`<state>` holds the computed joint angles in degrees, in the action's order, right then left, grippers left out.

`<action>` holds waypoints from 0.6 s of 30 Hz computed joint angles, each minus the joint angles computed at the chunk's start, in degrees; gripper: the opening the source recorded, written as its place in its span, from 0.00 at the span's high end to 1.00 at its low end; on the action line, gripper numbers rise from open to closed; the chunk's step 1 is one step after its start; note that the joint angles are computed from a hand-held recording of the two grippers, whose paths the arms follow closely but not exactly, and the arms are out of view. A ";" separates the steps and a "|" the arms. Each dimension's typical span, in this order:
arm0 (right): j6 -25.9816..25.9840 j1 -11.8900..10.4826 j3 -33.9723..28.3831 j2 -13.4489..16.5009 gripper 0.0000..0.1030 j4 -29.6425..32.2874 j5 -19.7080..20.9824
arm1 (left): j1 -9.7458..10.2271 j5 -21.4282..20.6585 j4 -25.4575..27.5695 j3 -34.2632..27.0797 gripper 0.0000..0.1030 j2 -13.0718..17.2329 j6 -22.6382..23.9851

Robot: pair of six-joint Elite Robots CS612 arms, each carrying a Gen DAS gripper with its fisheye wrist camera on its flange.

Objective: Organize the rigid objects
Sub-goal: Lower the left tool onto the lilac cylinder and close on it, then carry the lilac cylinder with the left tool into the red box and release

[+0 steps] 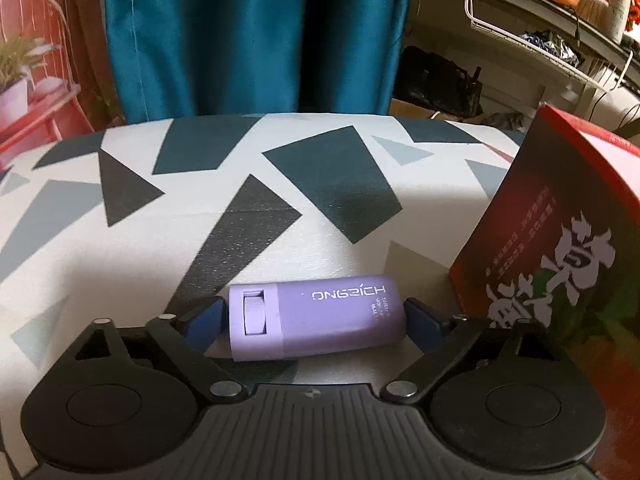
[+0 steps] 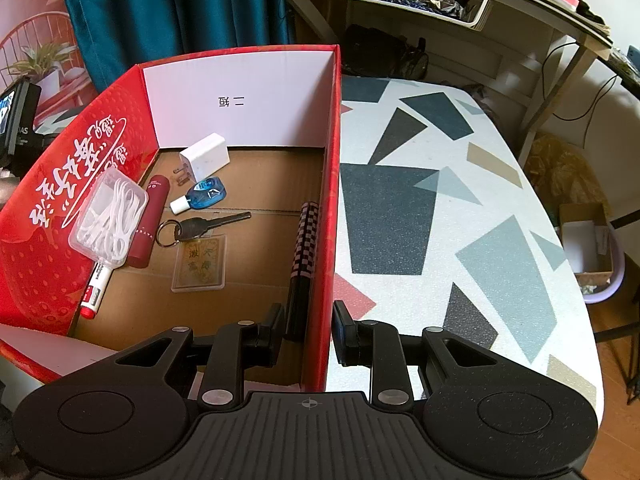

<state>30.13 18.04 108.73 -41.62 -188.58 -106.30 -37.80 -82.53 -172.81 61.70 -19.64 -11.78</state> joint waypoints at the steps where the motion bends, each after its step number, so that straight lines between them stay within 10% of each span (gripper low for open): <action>1: 0.00 0.00 0.00 0.00 0.76 0.00 0.00 | -0.10 0.70 -0.50 0.40 0.13 -0.11 0.19; 18: 0.23 0.02 0.10 0.07 0.77 -0.53 -0.18 | -0.46 0.50 -9.21 12.43 0.13 -4.78 -0.44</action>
